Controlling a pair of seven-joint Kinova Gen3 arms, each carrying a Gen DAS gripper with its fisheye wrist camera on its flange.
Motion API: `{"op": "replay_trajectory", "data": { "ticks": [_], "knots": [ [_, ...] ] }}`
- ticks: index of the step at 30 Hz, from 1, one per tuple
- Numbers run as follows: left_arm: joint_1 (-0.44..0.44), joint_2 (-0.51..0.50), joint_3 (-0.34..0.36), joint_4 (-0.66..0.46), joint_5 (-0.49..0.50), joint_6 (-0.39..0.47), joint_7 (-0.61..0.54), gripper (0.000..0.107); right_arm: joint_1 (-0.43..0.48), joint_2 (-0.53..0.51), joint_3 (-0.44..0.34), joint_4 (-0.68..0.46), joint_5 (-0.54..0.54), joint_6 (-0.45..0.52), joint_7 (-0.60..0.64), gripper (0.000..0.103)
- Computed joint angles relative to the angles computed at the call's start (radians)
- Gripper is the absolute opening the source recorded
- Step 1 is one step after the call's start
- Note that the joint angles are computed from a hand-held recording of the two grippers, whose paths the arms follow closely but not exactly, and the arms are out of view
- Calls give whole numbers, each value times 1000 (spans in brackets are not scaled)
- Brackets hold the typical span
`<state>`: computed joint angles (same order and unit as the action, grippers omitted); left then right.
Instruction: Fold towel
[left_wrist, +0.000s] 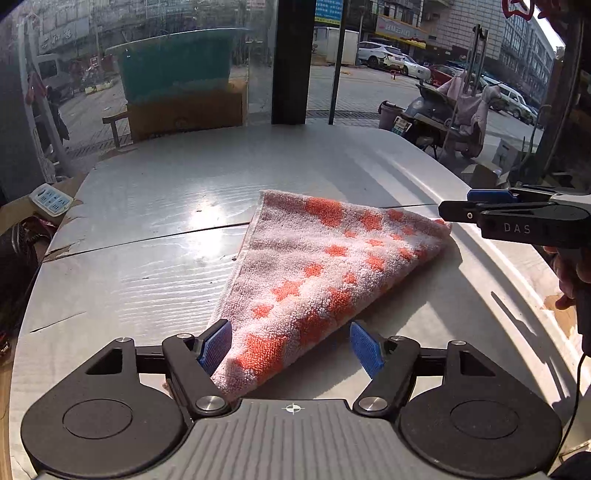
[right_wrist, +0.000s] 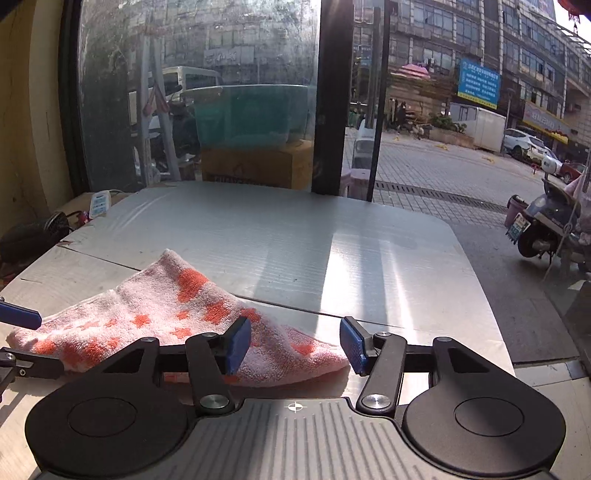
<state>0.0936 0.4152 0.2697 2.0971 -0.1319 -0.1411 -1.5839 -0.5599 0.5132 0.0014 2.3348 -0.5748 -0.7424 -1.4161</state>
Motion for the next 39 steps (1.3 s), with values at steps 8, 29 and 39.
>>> {"op": "replay_trajectory", "data": {
  "ticks": [8,29,39],
  "knots": [
    [258,-91,-227,96,234,-111,-58,83,-164,-79,-67,99,-221,-107,103,103],
    [465,-205,-312,205,754,-215,-424,83,-358,-141,-206,19,-817,-290,224,103],
    [402,-176,-253,189,795,-225,-458,83,-343,-141,-215,35,-801,-336,215,103]
  ]
}}
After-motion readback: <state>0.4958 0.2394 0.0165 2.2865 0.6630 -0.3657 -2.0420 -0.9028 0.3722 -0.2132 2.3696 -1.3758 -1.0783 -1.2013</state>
